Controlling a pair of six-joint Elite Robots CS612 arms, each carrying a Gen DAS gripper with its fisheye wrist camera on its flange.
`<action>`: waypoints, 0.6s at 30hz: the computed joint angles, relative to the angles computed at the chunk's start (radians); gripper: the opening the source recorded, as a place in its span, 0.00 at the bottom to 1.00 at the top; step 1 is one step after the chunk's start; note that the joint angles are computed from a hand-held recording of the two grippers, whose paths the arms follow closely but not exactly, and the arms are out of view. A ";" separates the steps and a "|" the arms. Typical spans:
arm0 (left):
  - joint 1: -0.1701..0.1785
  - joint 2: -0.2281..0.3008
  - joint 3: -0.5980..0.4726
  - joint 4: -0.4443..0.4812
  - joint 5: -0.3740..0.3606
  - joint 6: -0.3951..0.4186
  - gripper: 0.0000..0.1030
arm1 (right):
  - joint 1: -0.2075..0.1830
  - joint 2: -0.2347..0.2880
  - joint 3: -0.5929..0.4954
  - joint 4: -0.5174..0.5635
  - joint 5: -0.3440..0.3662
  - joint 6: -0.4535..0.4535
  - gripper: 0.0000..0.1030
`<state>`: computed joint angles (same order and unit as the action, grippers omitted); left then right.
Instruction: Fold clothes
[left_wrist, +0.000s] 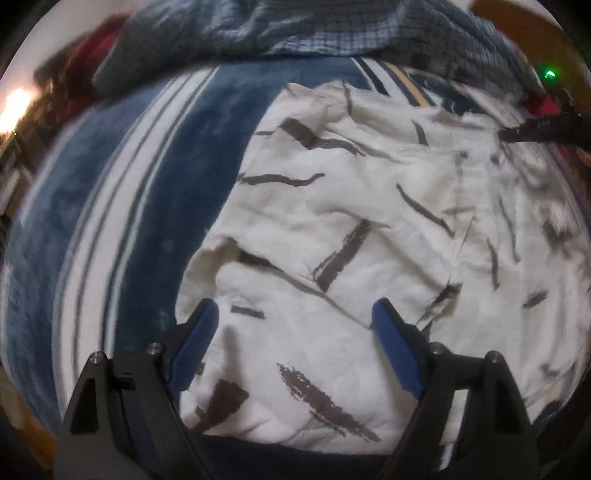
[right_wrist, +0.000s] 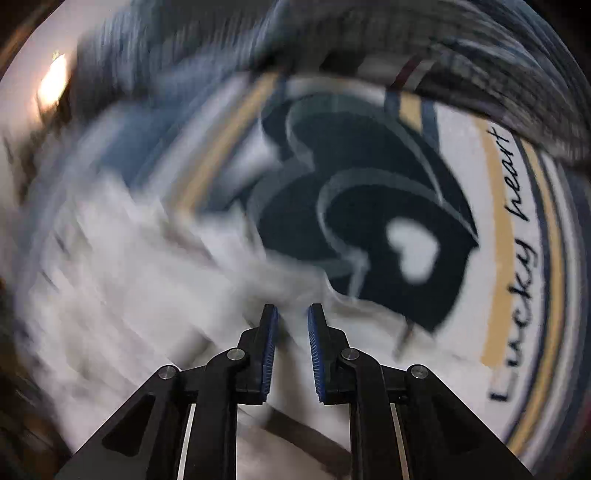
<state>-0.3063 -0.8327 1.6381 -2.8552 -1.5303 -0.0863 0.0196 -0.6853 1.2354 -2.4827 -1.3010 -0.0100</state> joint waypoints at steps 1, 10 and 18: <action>0.003 0.002 -0.001 0.001 -0.006 -0.012 0.83 | -0.010 -0.007 0.008 -0.033 0.044 0.029 0.17; -0.002 0.029 -0.015 -0.018 -0.019 -0.048 0.83 | 0.032 -0.023 -0.014 0.230 -0.189 -0.031 0.60; -0.016 0.048 -0.019 -0.054 0.012 0.028 0.83 | 0.026 -0.014 -0.016 0.224 -0.159 0.104 0.17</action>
<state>-0.3222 -0.7844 1.6189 -2.9090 -1.5180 -0.0581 0.0459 -0.6992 1.2191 -2.2584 -1.4599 0.0938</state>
